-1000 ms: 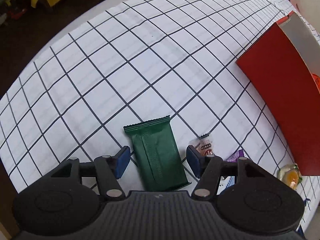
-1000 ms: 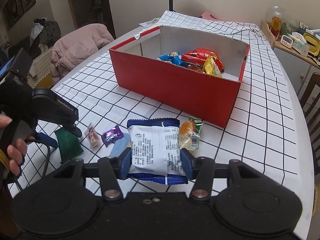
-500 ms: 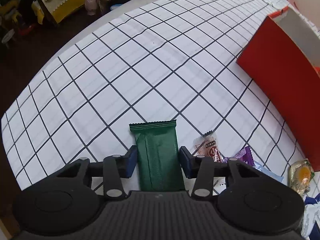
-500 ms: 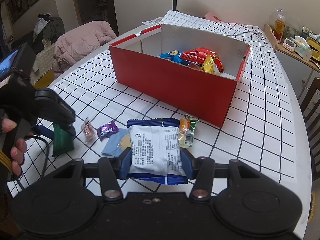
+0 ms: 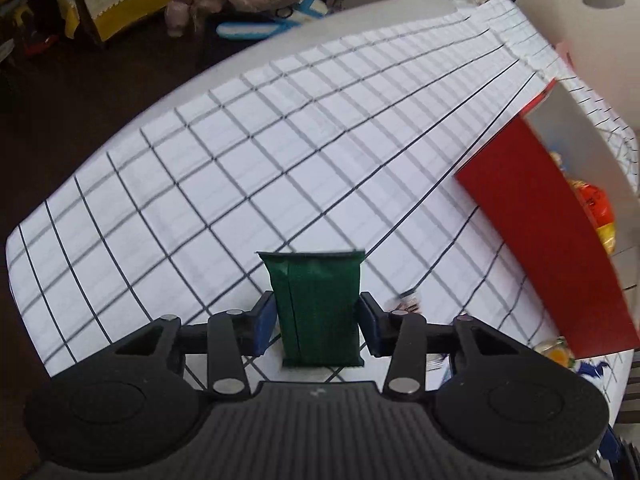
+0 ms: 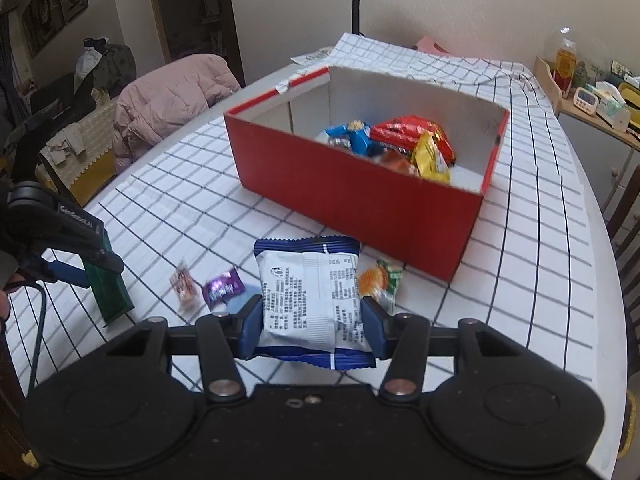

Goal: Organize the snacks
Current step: 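Lift and carry the green pack and white packet over the red box with both grippers, then lower both held packs into the box and open both grippers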

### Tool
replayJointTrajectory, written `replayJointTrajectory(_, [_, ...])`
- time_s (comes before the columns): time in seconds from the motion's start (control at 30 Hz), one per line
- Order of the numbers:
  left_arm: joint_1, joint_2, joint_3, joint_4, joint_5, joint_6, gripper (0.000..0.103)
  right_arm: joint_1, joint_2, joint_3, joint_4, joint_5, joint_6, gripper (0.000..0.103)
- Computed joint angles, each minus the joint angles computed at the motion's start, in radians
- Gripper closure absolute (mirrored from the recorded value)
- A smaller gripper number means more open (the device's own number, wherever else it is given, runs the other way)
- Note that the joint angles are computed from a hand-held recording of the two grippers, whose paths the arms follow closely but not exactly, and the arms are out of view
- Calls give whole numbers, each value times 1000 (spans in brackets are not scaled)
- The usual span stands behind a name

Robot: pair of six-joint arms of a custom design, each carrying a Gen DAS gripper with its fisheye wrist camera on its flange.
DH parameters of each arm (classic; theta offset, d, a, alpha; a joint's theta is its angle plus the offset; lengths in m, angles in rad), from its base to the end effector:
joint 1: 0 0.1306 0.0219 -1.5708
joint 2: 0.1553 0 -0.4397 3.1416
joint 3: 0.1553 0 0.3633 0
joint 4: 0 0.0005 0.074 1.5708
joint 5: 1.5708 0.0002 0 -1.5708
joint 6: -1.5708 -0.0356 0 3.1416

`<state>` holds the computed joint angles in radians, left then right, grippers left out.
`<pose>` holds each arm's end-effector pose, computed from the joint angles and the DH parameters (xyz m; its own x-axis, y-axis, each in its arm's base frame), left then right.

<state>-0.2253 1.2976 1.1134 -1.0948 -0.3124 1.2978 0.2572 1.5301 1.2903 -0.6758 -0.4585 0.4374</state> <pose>0.3515 -0.0698 0.3973 -0.3734 -0.8545 -0.3610 -0.8649 0.4615 -0.1977 0.4695 0.1393 0.3970 -0.4876 -0.5210 -0.7006 -0.7677 0.6380 0.0598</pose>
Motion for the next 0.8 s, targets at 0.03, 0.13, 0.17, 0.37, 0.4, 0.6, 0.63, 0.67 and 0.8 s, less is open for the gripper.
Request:
replayJointTrajectory(0.03, [-1,-4,7,0,-9,-8,60,3,1,7,2,-2,-5,52])
replayJointTrajectory(0.13, [0,-10,27,2,-29,-33,60,9,4,24,11,-4,-21,52])
replayJointTrajectory(0.17, [2,-11,35,2,-37,-43,60,11,4,29,16,-4,-26,52])
replayJointTrajectory(0.37, [10,-10,104,12,-73,-143,60,18,19,81,42,3,-69,52])
replayJointTrajectory(0.4, [14,-7,121,21,-69,-169,60,19,23,93,48,6,-76,52])
replayJointTrajectory(0.6, [25,37,230,81,-65,-349,60,27,65,176,61,47,-118,52])
replayJointTrajectory(0.63, [30,49,247,94,-53,-382,60,28,75,190,61,55,-126,52])
replayJointTrajectory(0.67, [34,62,266,103,-45,-408,60,29,84,203,62,64,-134,52])
replayJointTrajectory(0.8, [51,119,344,137,1,-525,60,40,125,258,61,110,-162,52])
